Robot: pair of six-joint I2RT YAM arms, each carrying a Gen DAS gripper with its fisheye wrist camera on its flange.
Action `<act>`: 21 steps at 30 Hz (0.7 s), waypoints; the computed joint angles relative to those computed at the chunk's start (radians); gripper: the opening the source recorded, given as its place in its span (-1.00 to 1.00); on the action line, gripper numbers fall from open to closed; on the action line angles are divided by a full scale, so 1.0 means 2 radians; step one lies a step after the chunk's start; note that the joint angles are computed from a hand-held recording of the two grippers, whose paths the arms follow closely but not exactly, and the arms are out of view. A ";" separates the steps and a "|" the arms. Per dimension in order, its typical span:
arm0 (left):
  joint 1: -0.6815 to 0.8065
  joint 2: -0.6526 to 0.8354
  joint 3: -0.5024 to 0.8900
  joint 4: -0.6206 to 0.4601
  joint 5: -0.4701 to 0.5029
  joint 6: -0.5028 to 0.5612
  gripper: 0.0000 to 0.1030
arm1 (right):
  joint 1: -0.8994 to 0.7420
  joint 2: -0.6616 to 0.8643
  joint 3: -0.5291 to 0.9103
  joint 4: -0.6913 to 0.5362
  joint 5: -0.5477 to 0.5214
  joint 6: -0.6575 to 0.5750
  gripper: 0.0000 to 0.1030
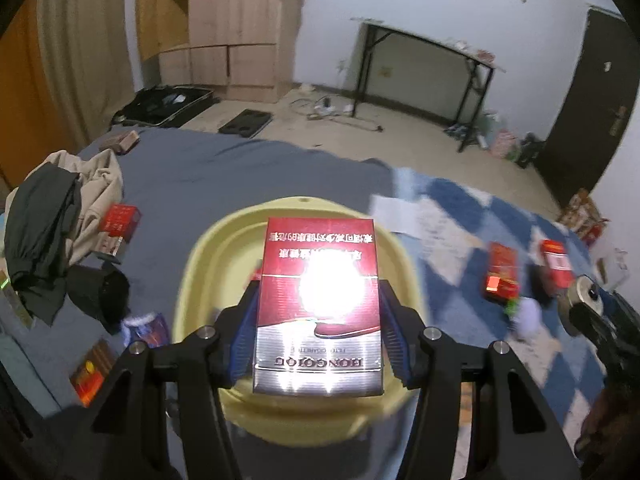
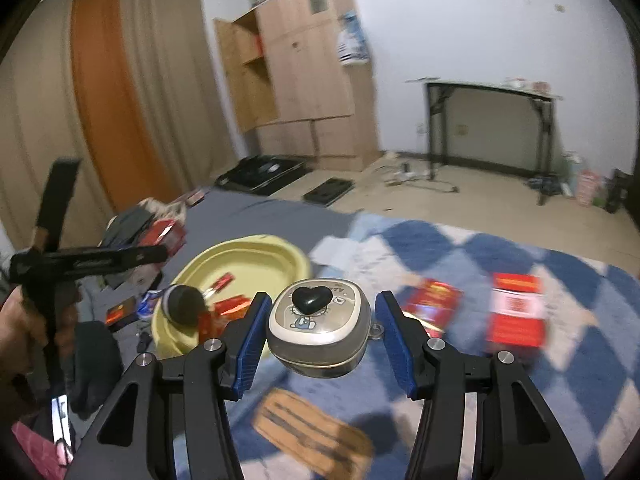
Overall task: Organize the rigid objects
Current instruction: 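Carry both items to the yellow tray and release them inside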
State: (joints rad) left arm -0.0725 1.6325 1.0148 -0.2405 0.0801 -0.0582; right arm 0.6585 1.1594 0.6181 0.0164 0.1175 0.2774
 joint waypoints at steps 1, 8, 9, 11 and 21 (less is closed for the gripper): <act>0.010 0.022 0.012 0.005 0.004 0.005 0.11 | 0.007 0.030 0.014 0.014 -0.003 -0.004 0.04; 0.054 0.174 0.121 0.001 0.032 0.010 0.11 | 0.038 0.234 0.141 0.066 -0.028 -0.048 0.04; 0.058 0.192 0.136 -0.003 0.036 0.010 0.11 | 0.038 0.263 0.162 0.069 -0.033 -0.052 0.04; 0.060 0.223 0.164 -0.013 0.039 0.009 0.11 | 0.039 0.308 0.196 0.066 -0.043 -0.055 0.04; 0.064 0.287 0.209 -0.017 0.038 0.025 0.12 | 0.035 0.431 0.310 0.039 -0.055 -0.087 0.04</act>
State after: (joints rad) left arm 0.0557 2.2062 1.4324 -0.2743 0.1562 -0.0075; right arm 0.7279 2.0212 1.2374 0.0942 0.0074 0.1027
